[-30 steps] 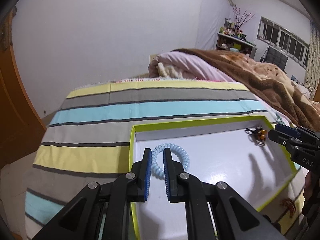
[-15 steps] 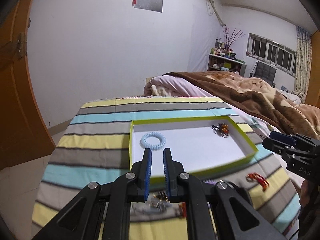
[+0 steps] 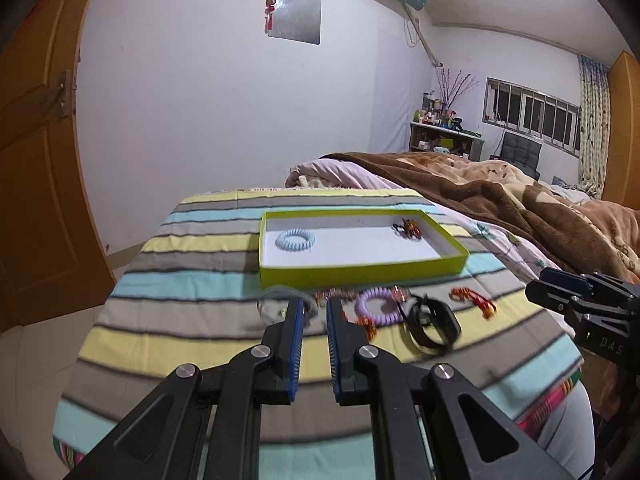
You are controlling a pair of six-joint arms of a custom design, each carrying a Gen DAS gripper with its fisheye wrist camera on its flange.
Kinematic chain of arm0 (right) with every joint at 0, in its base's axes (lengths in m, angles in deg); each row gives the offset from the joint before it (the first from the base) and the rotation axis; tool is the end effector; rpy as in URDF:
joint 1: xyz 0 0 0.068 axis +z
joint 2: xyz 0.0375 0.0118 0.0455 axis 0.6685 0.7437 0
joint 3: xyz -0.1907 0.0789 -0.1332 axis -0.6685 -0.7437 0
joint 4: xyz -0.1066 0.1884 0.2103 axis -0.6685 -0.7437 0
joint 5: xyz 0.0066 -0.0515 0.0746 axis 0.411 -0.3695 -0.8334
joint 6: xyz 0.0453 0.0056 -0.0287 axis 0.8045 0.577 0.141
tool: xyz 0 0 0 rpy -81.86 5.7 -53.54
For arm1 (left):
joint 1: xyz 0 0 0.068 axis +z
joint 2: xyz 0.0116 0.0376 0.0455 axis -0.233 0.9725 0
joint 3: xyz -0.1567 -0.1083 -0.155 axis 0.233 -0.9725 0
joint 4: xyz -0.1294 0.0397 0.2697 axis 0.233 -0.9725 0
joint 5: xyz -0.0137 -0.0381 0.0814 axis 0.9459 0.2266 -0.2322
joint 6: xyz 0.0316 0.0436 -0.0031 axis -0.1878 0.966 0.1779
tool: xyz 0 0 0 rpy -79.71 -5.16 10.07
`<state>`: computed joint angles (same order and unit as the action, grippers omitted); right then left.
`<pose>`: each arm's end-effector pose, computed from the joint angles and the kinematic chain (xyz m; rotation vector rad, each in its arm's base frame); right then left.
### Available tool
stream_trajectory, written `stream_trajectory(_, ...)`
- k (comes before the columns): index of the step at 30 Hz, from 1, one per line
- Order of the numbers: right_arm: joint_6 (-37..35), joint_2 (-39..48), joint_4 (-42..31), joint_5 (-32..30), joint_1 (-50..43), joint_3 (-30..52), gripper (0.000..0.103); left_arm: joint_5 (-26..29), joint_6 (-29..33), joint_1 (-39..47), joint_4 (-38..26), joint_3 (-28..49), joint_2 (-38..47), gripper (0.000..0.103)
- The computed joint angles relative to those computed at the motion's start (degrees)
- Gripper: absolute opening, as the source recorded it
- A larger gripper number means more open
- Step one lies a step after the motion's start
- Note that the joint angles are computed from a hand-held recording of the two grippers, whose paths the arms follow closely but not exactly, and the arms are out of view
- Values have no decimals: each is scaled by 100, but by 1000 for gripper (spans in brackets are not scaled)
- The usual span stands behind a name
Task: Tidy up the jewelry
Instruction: 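Withdraw both tools from the box back over the jewelry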
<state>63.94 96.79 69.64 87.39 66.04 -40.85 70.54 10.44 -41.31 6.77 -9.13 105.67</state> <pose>0.2713 0.1131 0.2437 -0.0999 2.1576 0.1370 0.2729 -0.1379 0.2621 0.2652 2.1029 -0.2127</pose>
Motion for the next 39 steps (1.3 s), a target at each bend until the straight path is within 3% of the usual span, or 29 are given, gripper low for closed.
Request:
stream_trajectory(8, 209, -636, -246, 240, 274, -463, 40, -150, -189, -248, -250, -626, -802, 11)
stream_trajectory(19, 160, -781, -259, 306, 361, -560, 40, -146, -197, -294, -293, -657, -867, 11)
stream_trajectory(39, 10, -89, 16, -71, -23, -300, 40, 105, -159, 144, -111, -142, 200, 12)
